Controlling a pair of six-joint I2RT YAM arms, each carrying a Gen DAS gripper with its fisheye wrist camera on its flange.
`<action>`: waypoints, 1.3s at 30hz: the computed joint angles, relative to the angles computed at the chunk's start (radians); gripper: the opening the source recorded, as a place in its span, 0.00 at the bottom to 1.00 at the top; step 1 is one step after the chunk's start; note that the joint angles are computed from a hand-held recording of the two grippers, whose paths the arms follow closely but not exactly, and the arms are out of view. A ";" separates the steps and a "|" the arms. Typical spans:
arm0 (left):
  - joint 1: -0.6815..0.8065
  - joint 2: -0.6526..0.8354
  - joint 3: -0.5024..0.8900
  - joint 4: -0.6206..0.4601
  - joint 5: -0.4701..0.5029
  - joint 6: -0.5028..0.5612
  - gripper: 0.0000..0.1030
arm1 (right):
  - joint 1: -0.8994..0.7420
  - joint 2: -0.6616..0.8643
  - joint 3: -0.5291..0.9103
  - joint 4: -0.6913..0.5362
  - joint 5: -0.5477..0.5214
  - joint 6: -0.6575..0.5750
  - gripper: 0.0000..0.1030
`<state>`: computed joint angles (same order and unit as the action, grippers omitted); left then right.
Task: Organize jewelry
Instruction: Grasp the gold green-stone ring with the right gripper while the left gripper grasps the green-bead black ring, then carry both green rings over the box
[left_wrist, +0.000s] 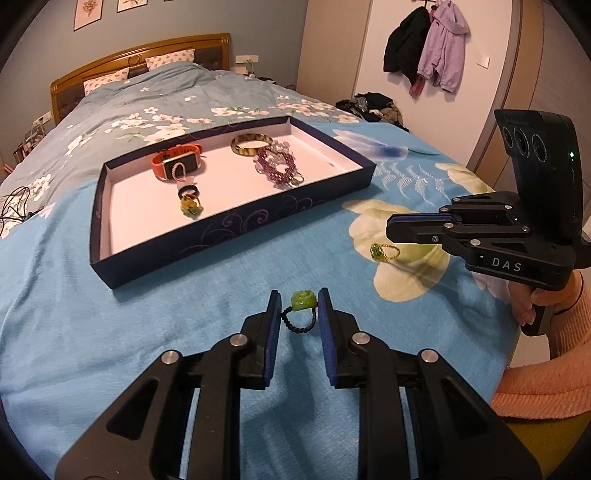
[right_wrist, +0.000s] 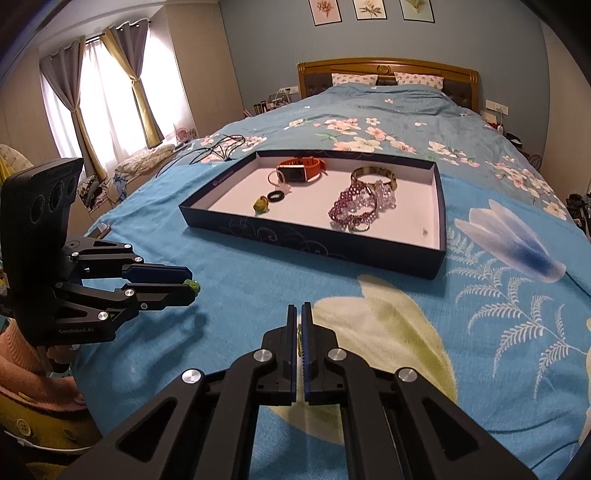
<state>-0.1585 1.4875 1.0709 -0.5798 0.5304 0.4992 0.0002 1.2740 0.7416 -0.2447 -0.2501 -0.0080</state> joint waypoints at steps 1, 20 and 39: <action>0.004 -0.002 0.002 0.000 0.002 -0.003 0.20 | -0.001 -0.001 0.001 0.003 -0.001 0.000 0.01; 0.024 0.007 0.005 0.012 0.005 -0.023 0.19 | 0.007 0.066 0.018 -0.024 0.008 -0.002 0.01; 0.035 -0.004 0.022 0.014 0.015 -0.035 0.19 | -0.018 0.010 0.029 0.001 -0.038 0.019 0.01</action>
<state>-0.1239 1.4837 1.0924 -0.5656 0.5453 0.4637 -0.0179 1.2844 0.7705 -0.2439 -0.2883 0.0106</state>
